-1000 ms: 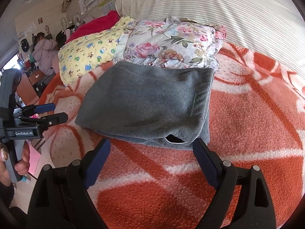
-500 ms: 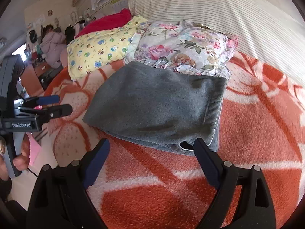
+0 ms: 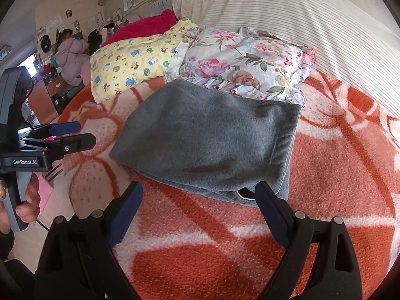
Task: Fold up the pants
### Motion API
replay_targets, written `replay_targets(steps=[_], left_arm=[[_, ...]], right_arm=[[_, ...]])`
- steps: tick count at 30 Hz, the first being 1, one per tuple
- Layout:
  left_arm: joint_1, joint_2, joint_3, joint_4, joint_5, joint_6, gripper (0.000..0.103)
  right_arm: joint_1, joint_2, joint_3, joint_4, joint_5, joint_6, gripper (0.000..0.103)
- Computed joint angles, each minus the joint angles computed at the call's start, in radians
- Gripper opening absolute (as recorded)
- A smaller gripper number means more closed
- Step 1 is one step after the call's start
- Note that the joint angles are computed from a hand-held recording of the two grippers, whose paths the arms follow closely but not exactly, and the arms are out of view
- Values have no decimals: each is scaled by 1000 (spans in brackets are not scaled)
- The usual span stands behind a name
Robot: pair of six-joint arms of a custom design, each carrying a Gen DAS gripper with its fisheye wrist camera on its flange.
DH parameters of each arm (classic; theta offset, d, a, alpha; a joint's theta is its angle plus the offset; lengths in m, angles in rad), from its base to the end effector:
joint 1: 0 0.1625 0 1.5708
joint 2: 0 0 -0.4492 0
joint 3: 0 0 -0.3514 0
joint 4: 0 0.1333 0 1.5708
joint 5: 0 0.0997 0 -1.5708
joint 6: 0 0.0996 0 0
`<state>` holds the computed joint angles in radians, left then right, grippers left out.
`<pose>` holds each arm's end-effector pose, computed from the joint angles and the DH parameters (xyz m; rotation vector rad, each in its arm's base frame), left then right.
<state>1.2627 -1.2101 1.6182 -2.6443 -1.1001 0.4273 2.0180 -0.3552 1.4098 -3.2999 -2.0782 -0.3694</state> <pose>-0.0162 -0.6395 0.4351 0.7101 2.4236 -0.8322 0.3909 -0.6186 0.0074 0.7905 -2.4046 0.9086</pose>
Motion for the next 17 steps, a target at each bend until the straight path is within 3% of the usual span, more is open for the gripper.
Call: replay_targets(steps=[17], left_arm=[[27, 65, -57, -21, -8, -15, 93]], right_arm=[[-22, 19, -69, 83, -5, -33, 91]])
